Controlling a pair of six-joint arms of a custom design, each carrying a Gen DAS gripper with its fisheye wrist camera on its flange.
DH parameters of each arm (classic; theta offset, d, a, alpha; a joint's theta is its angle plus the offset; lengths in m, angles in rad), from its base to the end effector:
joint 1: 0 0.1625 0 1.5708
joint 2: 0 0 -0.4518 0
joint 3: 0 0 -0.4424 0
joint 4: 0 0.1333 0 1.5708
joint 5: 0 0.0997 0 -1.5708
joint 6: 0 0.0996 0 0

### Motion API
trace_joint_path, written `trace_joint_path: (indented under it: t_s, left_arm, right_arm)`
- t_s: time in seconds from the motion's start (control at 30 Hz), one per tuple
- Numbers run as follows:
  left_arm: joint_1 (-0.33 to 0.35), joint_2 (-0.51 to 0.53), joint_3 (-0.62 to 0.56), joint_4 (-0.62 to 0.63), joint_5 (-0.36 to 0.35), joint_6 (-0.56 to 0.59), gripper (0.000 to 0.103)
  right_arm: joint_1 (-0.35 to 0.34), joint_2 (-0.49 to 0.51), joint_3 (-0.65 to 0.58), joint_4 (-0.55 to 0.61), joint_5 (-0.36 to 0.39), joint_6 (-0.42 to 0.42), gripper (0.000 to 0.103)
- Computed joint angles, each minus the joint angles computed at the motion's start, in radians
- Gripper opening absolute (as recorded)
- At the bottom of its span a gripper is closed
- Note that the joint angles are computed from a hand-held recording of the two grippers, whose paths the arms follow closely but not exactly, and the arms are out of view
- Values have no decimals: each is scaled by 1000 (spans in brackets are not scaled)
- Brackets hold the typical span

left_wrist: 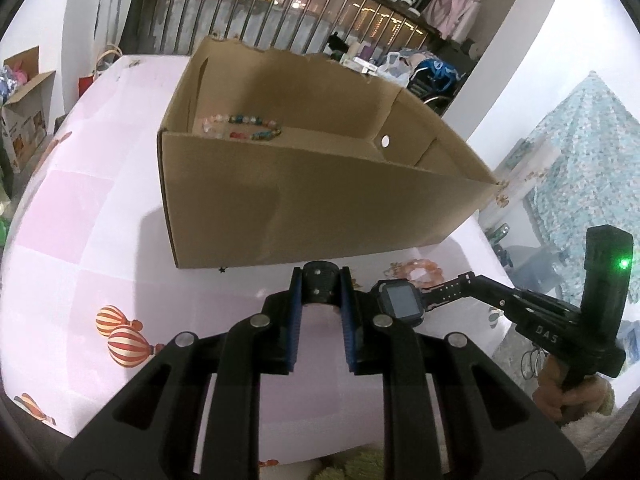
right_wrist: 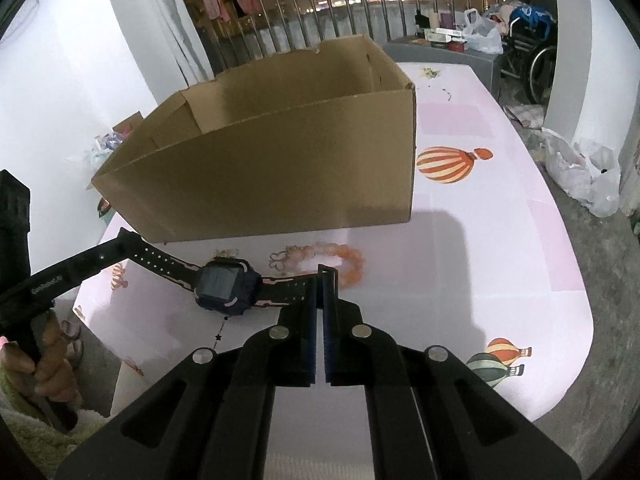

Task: Organize jewelry
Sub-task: 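Carry the smartwatch with both grippers into the box and open both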

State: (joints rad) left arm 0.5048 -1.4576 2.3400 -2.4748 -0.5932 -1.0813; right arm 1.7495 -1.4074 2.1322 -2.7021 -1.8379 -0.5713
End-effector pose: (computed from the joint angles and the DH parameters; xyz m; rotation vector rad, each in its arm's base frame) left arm -0.2746 -0.3984 0.2162 -0.0328 2.4473 -1.1567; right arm 0.2003 -0.5067 0.2662 0.9407 -2.5987 0.4860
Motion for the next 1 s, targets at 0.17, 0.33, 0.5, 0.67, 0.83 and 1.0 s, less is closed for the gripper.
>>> trace_joint_path:
  t_s: [0.17, 0.33, 0.5, 0.67, 0.83, 1.0]
  left_arm:
    - [-37, -8, -1, 17, 22, -9, 16]
    - [-96, -33, -3, 28, 61, -2, 16]
    - [-145, -55, -28, 7, 102, 73, 16]
    - [-153, -49, -96, 1, 149, 178, 16]
    - [-93, -17, -204, 10, 148, 289, 16]
    - [27, 26, -314, 70, 83, 305, 16]
  right_arm:
    - [16, -31, 18, -23, 3, -36, 3]
    - [35, -71, 23, -36, 36, -67, 3]
    - [61, -98, -2, -47, 96, -110, 3]
    - [95, -70, -65, -66, 140, -167, 3]
    - [126, 50, -224, 4, 148, -203, 3]
    - [150, 215, -423, 153, 82, -200, 3]
